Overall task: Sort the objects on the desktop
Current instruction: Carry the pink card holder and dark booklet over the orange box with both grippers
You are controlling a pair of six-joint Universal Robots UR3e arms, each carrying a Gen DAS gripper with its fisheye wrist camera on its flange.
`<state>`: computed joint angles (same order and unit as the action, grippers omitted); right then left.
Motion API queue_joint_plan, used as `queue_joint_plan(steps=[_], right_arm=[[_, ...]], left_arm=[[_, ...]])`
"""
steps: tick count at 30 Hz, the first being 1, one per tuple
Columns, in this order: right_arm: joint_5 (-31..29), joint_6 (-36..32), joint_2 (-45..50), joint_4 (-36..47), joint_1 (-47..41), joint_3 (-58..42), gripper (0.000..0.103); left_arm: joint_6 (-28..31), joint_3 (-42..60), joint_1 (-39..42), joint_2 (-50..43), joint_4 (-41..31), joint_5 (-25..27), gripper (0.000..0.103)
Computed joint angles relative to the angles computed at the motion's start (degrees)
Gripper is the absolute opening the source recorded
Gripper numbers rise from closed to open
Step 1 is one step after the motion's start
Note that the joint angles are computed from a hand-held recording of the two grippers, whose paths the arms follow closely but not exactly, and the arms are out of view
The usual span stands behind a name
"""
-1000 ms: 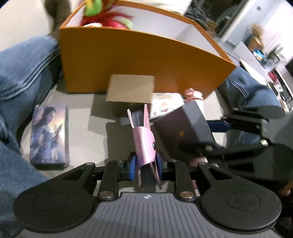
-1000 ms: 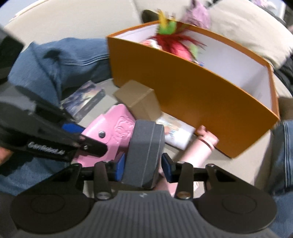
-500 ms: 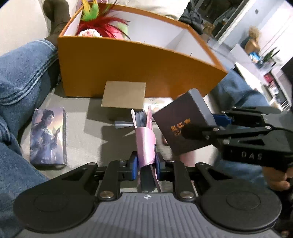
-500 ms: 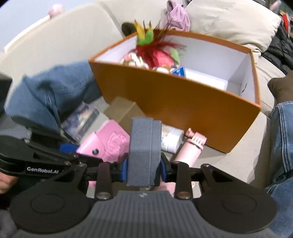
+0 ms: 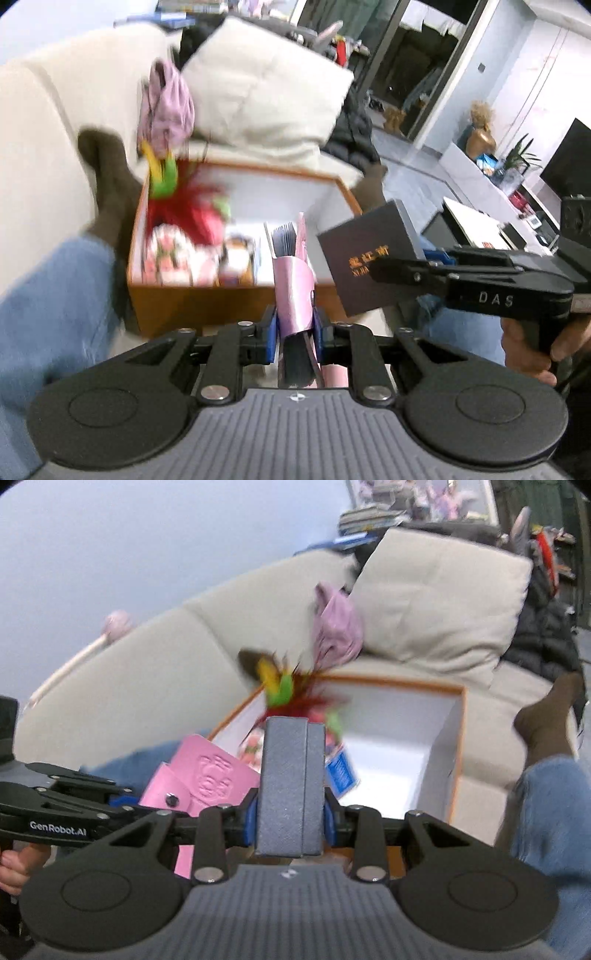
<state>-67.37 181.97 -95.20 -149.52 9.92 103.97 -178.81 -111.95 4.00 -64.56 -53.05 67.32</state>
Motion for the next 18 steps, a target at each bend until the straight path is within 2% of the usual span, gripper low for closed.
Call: queue_joint_plan(steps=[3, 7, 10, 14, 18], right_arm=[[-1.7, 1.3, 3.8, -0.5, -0.3, -4.1, 0.036], [-4.1, 2.6, 11.0, 0.1, -0.4, -10.1, 0.036], [-4.8, 4.2, 16.3, 2.4, -1.0, -14.7, 0.036], [-5.8, 5.6, 21.3, 5.6, -0.7, -18.4, 0.036], [-6.2, 5.6, 23.8, 7.3, -0.2, -19.3, 0.036]], left_arm=[[-1.0, 5.5, -2.0, -7.4, 4.9, 1.9, 0.021], [-2.0, 13.7, -4.2, -18.1, 7.8, 4.3, 0.021], [-1.9, 19.6, -4.0, -25.6, 5.9, 1.9, 0.021], [-1.4, 25.1, -7.1, -34.7, 4.6, 5.2, 0.021], [0.4, 26.8, -8.1, -38.9, 2.2, 6.1, 0.021]])
